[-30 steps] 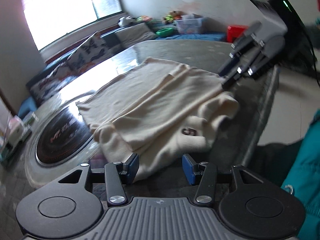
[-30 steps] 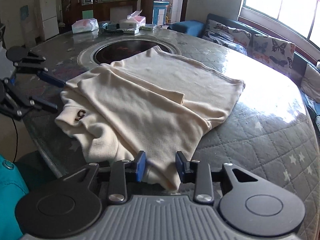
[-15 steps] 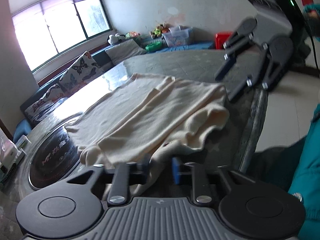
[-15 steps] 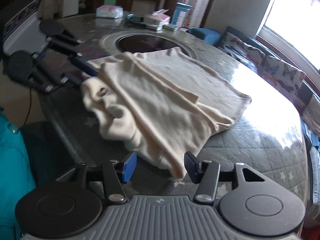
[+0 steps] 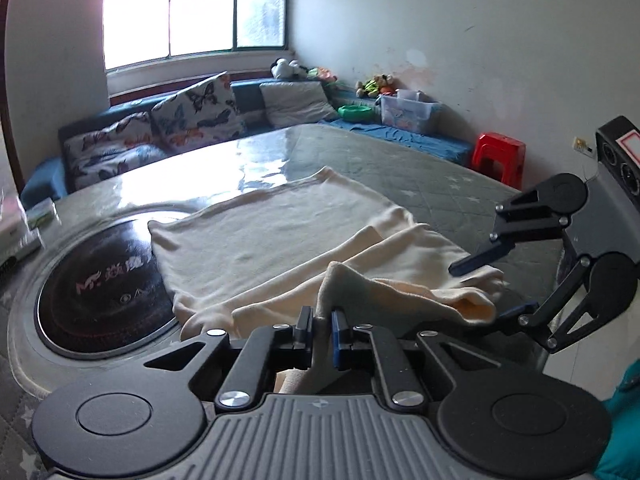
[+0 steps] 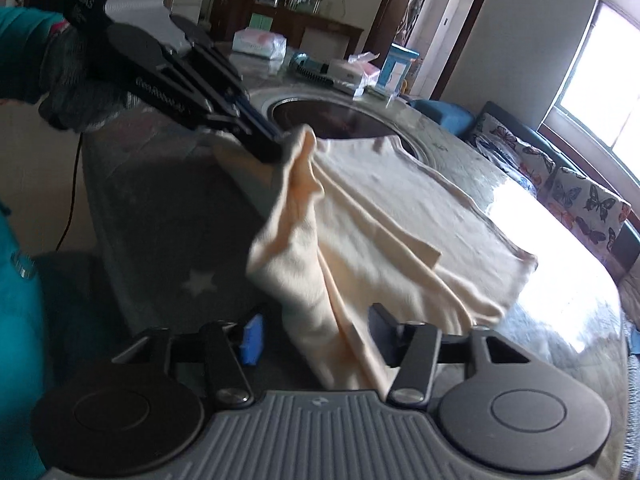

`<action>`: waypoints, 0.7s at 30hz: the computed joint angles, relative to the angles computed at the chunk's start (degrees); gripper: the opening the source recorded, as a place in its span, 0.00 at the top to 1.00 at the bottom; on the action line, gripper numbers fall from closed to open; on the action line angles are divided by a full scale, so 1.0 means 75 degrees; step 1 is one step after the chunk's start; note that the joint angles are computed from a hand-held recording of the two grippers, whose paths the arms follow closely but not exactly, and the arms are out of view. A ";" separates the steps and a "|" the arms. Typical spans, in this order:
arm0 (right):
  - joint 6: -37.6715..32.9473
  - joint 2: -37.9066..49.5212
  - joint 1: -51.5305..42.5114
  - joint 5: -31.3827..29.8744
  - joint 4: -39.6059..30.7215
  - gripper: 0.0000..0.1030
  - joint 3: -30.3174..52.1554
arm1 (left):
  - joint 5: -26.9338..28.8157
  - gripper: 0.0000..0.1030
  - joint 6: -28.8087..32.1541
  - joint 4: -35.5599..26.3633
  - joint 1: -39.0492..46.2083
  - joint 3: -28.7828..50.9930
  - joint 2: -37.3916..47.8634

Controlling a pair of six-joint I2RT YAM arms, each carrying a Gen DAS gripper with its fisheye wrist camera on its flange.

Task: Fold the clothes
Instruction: 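Lift the hem with both grippers and fold it toward the collar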

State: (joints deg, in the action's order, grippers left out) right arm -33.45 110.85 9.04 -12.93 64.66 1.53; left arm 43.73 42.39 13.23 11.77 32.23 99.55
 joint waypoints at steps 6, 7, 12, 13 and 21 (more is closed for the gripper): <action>0.0650 -0.0988 -0.0576 -0.0955 -0.1975 0.86 0.0729 | 0.0082 0.85 0.0655 -0.0317 0.0382 -0.0062 0.0028; 0.0781 -0.1170 -0.0749 -0.1145 -0.2295 0.86 0.0841 | 0.0144 0.83 0.0835 -0.0327 0.0488 -0.0144 -0.0011; 0.1296 -0.1701 -0.1443 -0.1933 -0.3165 0.89 0.1195 | 0.0144 0.70 0.1777 0.0056 0.0932 -0.0758 -0.0251; 0.1321 -0.1719 -0.1466 -0.1957 -0.3160 0.89 0.1198 | 0.0087 0.70 0.1874 0.0252 0.0966 -0.0885 -0.0260; 0.1587 -0.1474 -0.1305 -0.1819 -0.2134 0.90 0.0786 | 0.0007 0.90 0.2018 0.1515 0.1059 -0.1459 -0.0013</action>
